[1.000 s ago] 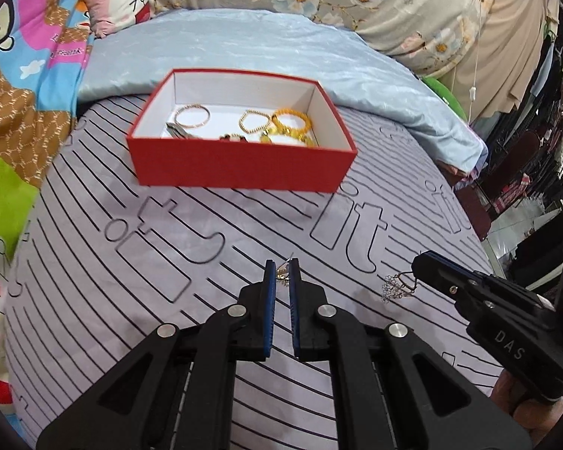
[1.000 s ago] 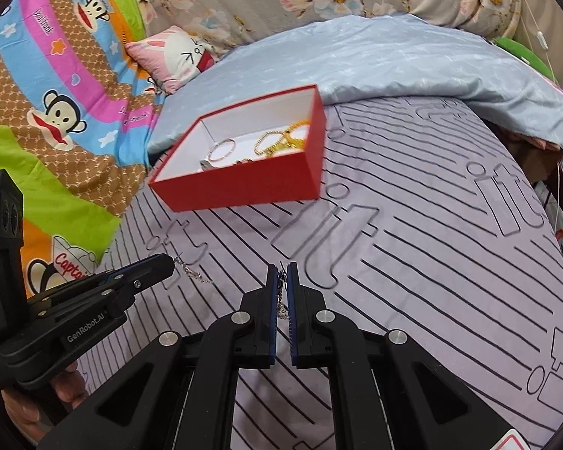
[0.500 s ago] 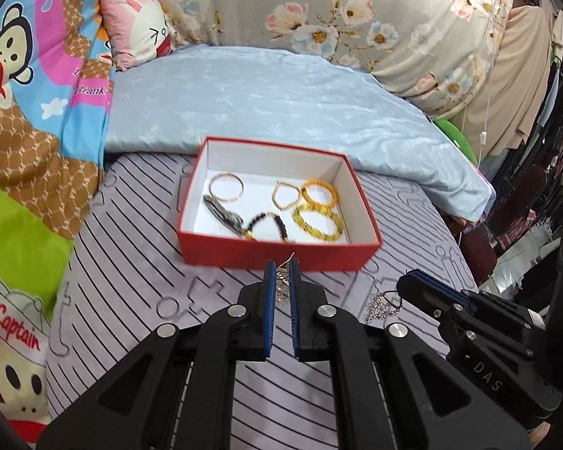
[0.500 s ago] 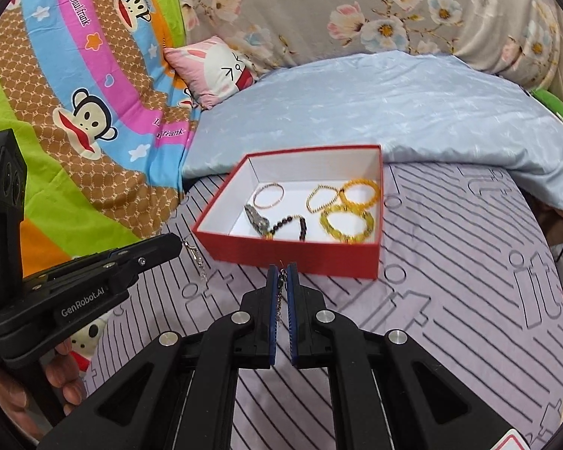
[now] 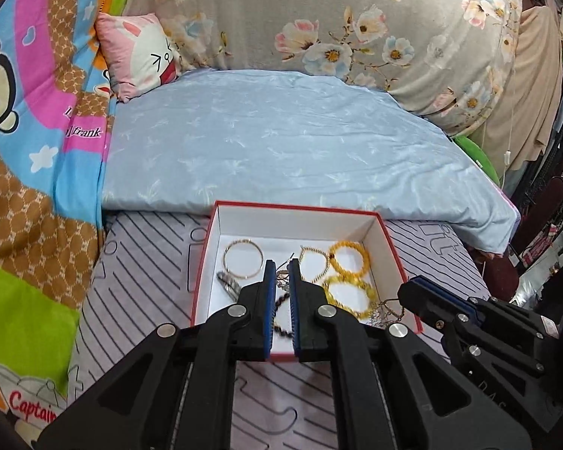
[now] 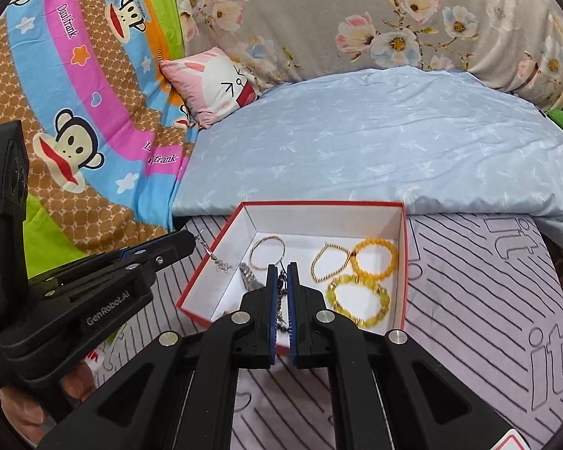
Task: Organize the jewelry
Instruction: 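Carry both chains into the red box and open both tools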
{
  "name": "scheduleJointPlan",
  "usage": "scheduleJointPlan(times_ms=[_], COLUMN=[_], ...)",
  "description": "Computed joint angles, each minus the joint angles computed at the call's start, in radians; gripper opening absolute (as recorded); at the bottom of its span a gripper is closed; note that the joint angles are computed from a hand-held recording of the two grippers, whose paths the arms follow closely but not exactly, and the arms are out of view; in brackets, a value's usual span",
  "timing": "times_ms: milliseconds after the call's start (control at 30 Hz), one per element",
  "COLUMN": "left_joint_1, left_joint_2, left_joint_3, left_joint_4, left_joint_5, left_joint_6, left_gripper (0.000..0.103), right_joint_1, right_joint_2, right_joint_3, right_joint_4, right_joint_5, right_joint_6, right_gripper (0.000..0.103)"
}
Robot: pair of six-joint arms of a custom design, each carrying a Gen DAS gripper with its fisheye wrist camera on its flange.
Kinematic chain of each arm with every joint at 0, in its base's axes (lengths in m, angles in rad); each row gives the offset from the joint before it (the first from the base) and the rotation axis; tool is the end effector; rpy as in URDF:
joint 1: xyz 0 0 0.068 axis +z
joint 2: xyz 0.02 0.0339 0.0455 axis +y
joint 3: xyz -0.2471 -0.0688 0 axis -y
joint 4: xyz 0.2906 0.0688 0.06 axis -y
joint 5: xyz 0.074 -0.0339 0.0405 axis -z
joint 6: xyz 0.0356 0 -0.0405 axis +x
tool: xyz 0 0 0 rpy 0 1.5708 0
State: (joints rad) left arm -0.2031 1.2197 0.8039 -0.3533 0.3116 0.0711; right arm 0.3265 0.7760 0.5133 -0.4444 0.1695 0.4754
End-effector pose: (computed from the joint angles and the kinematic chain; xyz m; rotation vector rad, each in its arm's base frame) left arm 0.2942 -0.0717 0.2080 0.4717 2.2849 -0.4299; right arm 0.2129 0.0658 0.1982 0.2580 2.2616 0.2312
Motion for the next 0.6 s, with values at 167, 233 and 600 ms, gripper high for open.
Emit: scheduleJointPlan(times_ms=[167, 233, 600], left_joint_1=[-0.031, -0.038, -0.060], left_joint_2=[0.137, 0.181, 0.367], left_joint_3=[0.078, 0.099, 0.181], left_joint_4=[0.060, 0.079, 0.142], left_joint_5=[-0.038, -0.048, -0.086], left_joint_6=[-0.022, -0.023, -0.037], left_gripper=[0.006, 0.006, 0.006], right_joint_1=[-0.051, -0.078, -0.137], right_joint_2=[0.136, 0.182, 0.374], right_joint_3=[0.038, 0.048, 0.088], right_joint_4=[0.088, 0.122, 0.245], right_joint_5=[-0.041, -0.066, -0.125], right_joint_6=[-0.039, -0.051, -0.073], right_gripper=[0.004, 0.004, 0.004])
